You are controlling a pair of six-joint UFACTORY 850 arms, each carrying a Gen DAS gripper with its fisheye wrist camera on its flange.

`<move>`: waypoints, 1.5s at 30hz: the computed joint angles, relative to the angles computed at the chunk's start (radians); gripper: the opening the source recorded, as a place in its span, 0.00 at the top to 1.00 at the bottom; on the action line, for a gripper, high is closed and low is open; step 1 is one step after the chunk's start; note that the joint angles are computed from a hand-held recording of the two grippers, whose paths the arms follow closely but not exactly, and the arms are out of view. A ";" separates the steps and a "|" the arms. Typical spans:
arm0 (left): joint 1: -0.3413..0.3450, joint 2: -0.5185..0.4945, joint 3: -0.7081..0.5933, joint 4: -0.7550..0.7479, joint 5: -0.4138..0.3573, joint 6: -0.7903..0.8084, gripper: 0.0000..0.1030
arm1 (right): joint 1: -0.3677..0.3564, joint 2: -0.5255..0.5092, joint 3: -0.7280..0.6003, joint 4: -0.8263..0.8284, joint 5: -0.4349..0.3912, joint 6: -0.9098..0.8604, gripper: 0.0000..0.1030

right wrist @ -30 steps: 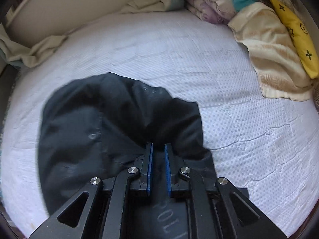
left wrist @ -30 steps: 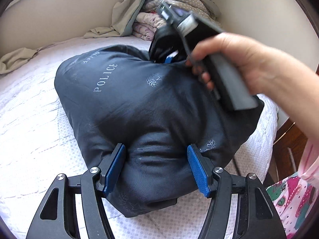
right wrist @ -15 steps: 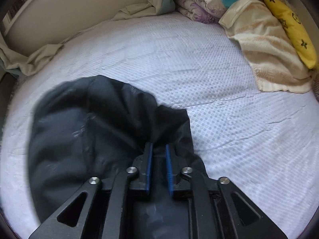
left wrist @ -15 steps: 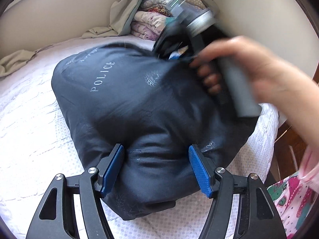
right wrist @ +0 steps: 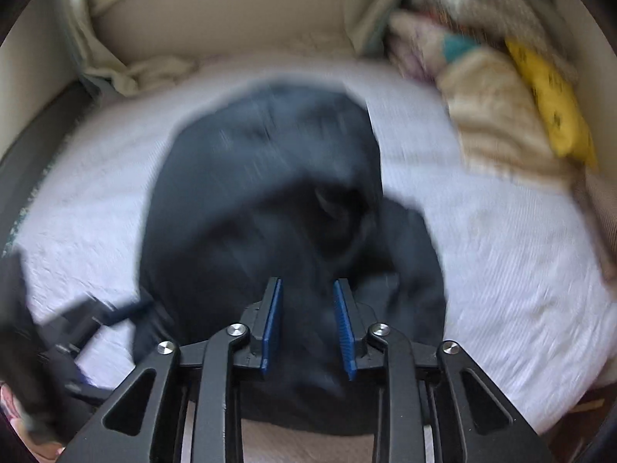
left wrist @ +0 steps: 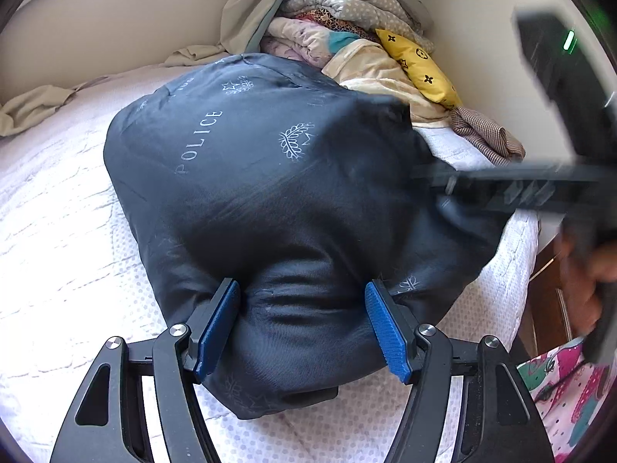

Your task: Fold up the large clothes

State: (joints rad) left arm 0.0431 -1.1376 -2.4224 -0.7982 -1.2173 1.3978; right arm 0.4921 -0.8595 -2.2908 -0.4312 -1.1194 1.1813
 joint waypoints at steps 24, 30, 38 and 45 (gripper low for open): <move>-0.008 0.028 0.056 -0.001 0.037 0.030 0.27 | -0.060 0.293 0.529 0.025 0.528 0.278 0.47; -0.008 -0.011 -0.019 0.013 -0.003 -0.012 0.26 | -0.075 0.382 0.534 -0.113 0.466 0.414 0.15; -0.004 -0.067 -0.119 0.026 -0.057 -0.052 0.26 | -0.150 0.301 0.509 0.300 0.447 0.065 0.15; -0.006 -0.139 -0.253 0.039 -0.117 -0.103 0.25 | -0.213 0.284 0.631 0.691 0.643 -0.199 0.07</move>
